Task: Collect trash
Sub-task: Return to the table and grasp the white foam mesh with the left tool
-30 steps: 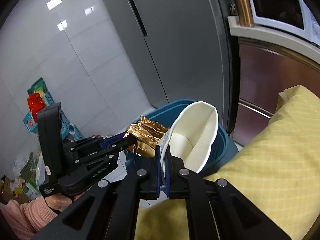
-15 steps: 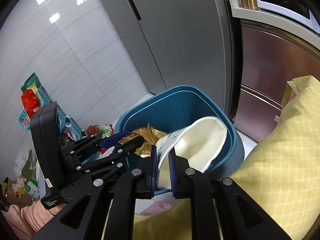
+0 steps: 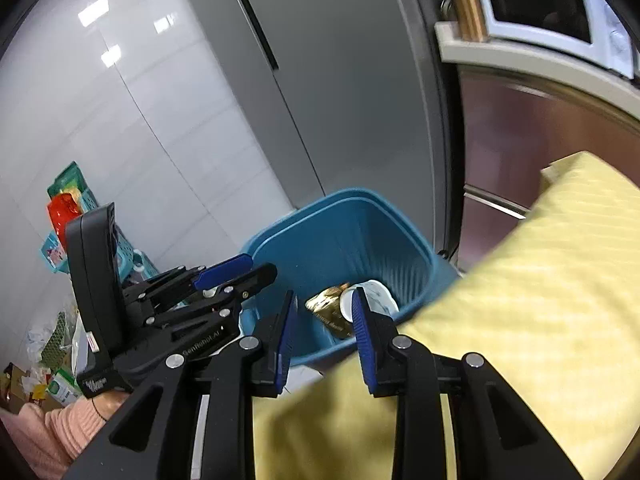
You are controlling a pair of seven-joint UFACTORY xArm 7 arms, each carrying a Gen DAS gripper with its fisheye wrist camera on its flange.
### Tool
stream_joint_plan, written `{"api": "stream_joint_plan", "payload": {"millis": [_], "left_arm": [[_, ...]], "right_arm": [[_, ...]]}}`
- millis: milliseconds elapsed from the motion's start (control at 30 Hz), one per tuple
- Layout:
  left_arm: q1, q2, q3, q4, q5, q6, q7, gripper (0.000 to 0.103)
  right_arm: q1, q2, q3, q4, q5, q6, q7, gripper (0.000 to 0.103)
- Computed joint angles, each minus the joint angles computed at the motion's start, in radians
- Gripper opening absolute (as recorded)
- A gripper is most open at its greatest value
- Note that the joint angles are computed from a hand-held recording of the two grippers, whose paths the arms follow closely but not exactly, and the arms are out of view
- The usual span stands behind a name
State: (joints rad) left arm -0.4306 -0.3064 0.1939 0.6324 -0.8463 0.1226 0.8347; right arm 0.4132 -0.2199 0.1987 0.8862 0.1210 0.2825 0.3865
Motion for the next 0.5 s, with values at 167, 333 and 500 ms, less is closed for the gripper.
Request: {"api": "stream_joint_plan", "payload": {"millis": [167,333,500], "left_arm": [[-0.129,-0.145,0.041,-0.039,-0.086,0.039,0.115,0.04],[-0.229,-0.238,0.031,-0.064,-0.118,0.091,0.157,0.042],[-0.303,-0.277,-0.022,-0.075,-0.138,0.127,0.168,0.043]], "right_arm": [[-0.044,-0.254,0.038,-0.163,-0.052,0.002,0.1,0.029],[-0.116,-0.521,0.075,-0.287,-0.104,0.082,0.214,0.032],[-0.185,-0.809,0.107,-0.385,-0.149,0.245,0.327,0.032]]}}
